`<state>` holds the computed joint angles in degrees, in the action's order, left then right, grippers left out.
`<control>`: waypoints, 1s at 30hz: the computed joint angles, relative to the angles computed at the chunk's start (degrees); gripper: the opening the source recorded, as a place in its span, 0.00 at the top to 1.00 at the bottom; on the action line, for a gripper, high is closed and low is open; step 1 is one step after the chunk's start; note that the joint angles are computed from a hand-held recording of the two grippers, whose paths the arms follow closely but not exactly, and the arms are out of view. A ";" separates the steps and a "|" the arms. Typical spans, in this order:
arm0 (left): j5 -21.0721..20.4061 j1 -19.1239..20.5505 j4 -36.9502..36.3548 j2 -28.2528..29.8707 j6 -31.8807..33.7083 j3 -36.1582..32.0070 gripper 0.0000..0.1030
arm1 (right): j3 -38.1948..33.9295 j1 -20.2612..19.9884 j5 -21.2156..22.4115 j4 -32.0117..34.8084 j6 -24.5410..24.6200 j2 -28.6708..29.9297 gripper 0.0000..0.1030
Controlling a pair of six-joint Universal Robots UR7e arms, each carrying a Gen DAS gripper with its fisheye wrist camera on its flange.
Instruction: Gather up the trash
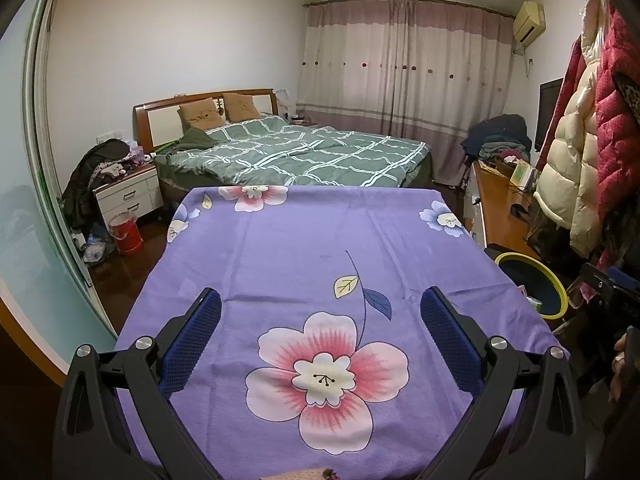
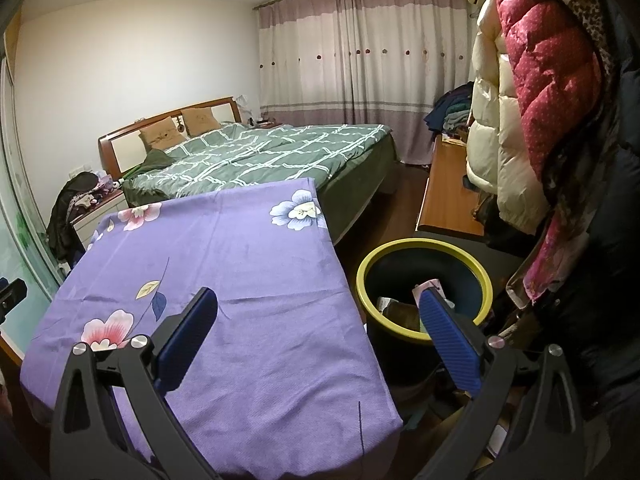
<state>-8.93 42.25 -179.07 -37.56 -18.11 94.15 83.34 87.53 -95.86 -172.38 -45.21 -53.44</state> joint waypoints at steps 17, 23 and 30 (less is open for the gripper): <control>-1.20 0.53 1.16 0.51 -1.07 -0.41 0.05 | -0.28 -0.21 0.89 0.29 0.28 0.07 0.07; -1.23 0.59 1.33 0.52 -1.30 -0.40 0.05 | -0.23 -0.15 0.81 0.26 0.24 0.11 0.07; -1.30 0.63 1.39 0.40 -1.33 -0.32 0.05 | -0.35 -0.05 0.61 0.33 0.17 0.35 0.07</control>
<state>-10.23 42.88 -177.68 -37.16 -19.44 93.83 82.99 87.48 -95.26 -172.05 -45.04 -53.09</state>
